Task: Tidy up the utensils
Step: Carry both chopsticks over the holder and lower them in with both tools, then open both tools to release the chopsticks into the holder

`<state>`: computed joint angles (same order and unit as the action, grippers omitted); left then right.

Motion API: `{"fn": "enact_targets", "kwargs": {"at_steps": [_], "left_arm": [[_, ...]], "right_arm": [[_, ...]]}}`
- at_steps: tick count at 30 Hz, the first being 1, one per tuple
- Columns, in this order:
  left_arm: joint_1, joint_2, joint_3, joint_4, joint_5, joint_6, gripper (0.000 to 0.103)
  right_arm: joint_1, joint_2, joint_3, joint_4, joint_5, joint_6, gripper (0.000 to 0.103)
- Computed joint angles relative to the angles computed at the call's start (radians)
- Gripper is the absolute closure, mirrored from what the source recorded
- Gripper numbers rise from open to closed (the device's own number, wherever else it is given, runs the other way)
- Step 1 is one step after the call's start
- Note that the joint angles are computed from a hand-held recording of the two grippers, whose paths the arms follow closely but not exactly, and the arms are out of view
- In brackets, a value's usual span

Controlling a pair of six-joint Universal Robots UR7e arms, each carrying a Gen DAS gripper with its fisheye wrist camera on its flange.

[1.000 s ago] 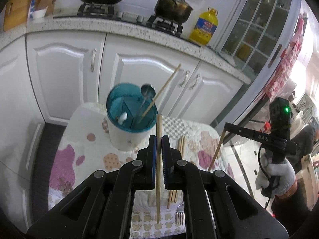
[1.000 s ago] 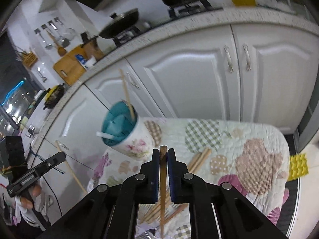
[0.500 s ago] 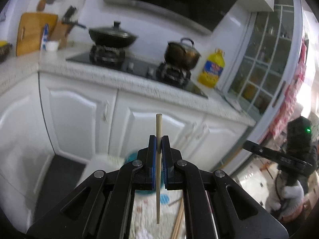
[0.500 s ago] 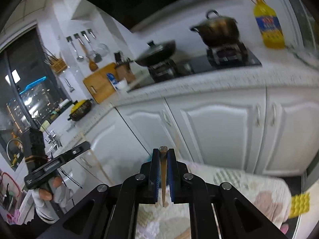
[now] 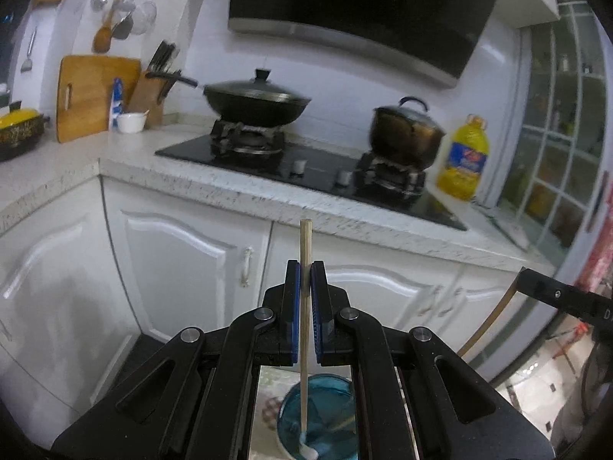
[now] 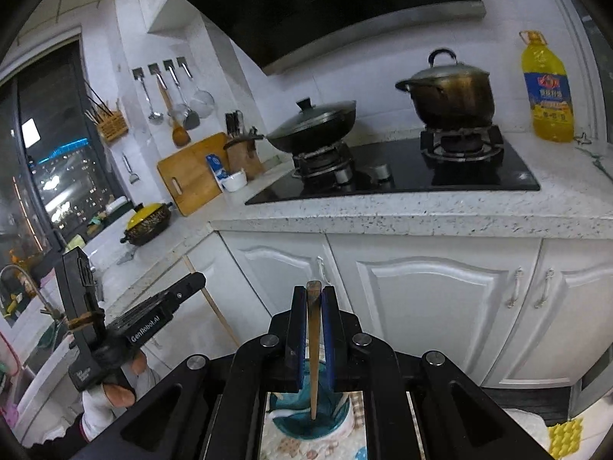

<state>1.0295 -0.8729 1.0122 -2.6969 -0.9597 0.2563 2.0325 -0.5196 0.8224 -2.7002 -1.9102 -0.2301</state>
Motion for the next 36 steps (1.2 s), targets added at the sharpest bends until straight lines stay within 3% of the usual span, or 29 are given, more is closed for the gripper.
{"fn": "enact_targets", "kwargs": {"at_steps": [6,19,21,23,31,36], "left_arm": [[0.029,0.048,-0.003,-0.010,0.024,0.008,0.099],[0.054,0.016,0.087,0.118,0.046,-0.065,0.099],[0.054,0.003,0.100,0.135,0.043,-0.074,0.094],[0.052,-0.007,0.114,0.138,0.041,-0.076,0.083],[0.050,-0.063,0.175,0.160,0.017,-0.133,0.071],[0.034,-0.102,0.229,0.141,0.037,-0.126,0.068]], "right_arm": [[-0.022,0.100,-0.113,0.045,-0.031,-0.024,0.096],[-0.076,0.110,-0.052,0.160,-0.003,0.061,0.093],[-0.081,0.089,-0.018,0.151,0.017,0.076,0.078],[-0.083,0.064,0.031,0.113,0.037,0.076,0.073],[-0.066,0.005,0.146,0.060,0.006,0.053,0.072],[-0.052,-0.020,0.201,0.014,-0.021,0.040,0.063]]}}
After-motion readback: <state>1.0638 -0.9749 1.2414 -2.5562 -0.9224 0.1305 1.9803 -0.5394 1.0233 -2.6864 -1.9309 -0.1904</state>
